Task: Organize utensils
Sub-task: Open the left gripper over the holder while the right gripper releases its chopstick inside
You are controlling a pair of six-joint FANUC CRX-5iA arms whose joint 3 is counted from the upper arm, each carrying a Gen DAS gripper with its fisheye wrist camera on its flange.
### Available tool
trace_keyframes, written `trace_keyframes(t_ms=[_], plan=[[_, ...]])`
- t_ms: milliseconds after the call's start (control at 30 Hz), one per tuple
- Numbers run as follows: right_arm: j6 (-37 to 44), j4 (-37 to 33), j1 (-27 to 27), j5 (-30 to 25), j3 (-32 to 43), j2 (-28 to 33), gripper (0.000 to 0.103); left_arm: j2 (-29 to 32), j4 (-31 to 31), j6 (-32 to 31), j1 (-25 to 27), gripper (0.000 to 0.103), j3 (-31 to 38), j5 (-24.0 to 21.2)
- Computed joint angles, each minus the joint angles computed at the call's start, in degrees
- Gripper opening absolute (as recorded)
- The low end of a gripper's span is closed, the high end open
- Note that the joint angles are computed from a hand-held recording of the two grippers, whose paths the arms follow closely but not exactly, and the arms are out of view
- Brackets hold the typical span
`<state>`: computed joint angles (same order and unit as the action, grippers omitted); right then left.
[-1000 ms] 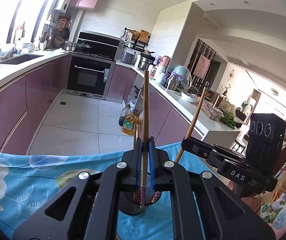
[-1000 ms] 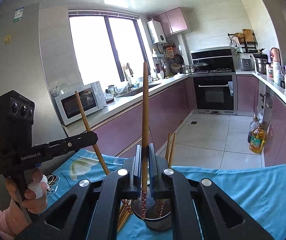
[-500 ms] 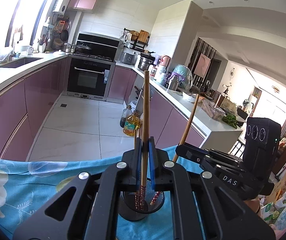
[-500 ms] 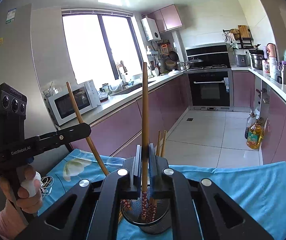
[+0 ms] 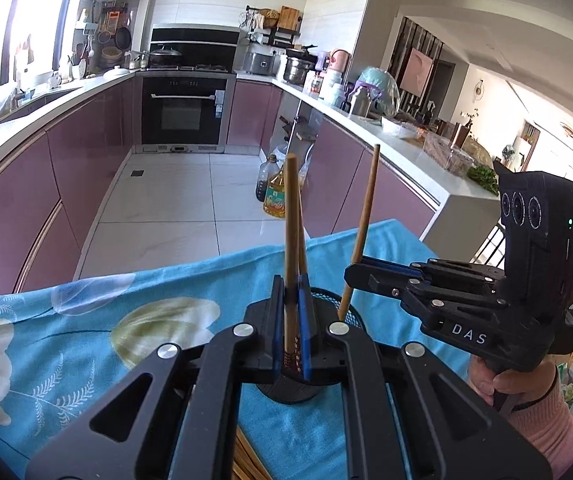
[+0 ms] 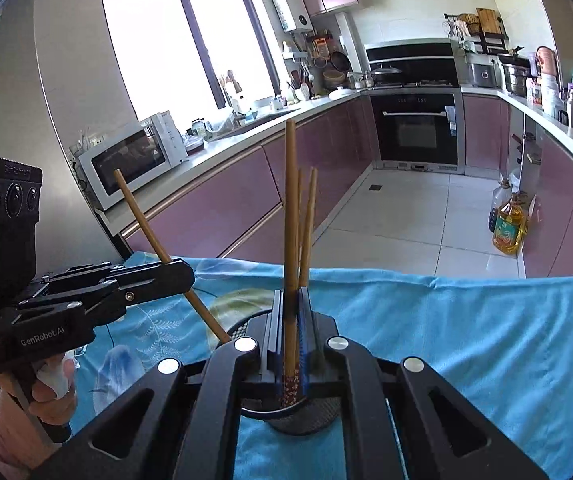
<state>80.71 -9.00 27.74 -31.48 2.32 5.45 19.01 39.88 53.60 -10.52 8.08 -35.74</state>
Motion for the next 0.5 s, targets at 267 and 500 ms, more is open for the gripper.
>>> trace_keyframes(t_ms=[267, 500], plan=[[-1.32, -0.75, -1.41, 0.88, -1.58, -0.33, 0.010, 1.72, 0.28, 0.35, 0.21, 0.008, -0.05, 0.66], [-5.94, 0.38, -2.83, 1.54, -4.34, 0.44, 0.015, 0.86, 3.57, -2.98, 0.59, 0.018, -3.44, 1.73]])
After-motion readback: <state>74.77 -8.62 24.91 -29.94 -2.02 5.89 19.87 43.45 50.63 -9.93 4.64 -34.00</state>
